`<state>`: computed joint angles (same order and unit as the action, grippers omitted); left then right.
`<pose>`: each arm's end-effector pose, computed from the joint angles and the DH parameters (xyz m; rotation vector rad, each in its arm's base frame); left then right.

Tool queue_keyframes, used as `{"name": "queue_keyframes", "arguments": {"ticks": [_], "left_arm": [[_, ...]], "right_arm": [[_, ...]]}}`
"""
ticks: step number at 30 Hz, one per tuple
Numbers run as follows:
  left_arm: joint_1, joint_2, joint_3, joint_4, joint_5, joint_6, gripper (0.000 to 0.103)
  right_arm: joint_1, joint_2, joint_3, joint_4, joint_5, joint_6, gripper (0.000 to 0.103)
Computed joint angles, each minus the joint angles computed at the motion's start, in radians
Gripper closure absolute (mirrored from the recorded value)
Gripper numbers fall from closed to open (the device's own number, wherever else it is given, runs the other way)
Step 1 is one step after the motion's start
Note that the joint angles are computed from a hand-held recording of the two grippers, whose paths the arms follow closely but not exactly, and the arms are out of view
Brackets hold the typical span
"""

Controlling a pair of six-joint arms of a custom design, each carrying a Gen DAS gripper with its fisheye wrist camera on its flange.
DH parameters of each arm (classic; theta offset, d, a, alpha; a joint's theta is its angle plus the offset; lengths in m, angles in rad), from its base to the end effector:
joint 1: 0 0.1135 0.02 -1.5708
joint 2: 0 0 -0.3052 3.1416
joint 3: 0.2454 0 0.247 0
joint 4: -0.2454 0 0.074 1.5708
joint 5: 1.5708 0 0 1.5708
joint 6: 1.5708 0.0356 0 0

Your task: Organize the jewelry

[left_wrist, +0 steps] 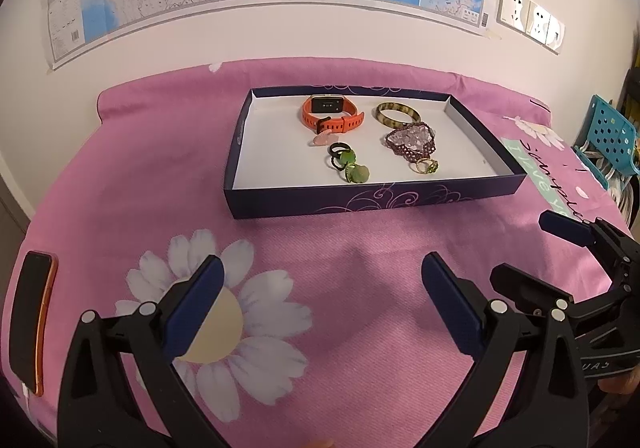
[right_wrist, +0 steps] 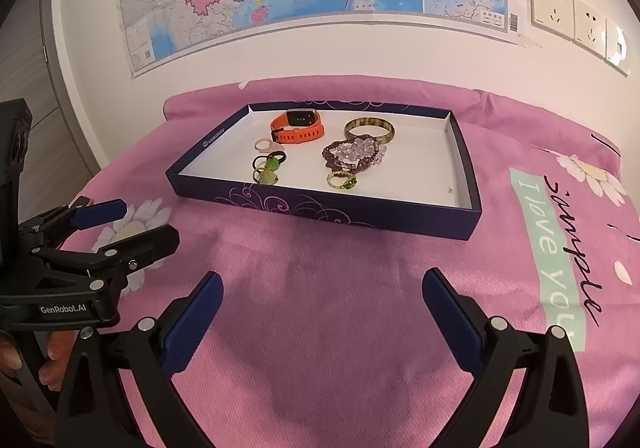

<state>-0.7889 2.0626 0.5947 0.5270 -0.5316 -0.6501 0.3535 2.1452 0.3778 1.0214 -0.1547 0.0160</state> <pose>0.2313 -0.2073 0.0658 -0.0446 2.3411 -0.0232 0.2590 0.1014 0.0489 -0.4697 2.2863 0.3652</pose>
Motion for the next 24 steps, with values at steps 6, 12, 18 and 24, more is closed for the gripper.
{"name": "queue_keyframes", "arguments": {"ticks": [6,12,18,24], "left_arm": [[-0.002,0.002,0.003,-0.005,0.004,-0.002,0.006],[-0.005,0.009,0.009,-0.011,0.002,-0.008,0.006],[-0.003,0.012,0.009,-0.011,0.004,-0.009,0.006],[-0.002,0.011,0.006,-0.011,0.003,-0.009,0.006]], "right_arm": [[-0.003,0.002,-0.001,0.002,-0.003,0.002,0.007],[0.000,0.004,0.004,-0.009,-0.002,0.000,0.007],[0.000,0.008,-0.002,0.003,0.001,0.006,0.007],[0.004,0.011,-0.004,0.005,0.004,0.007,0.007]]}}
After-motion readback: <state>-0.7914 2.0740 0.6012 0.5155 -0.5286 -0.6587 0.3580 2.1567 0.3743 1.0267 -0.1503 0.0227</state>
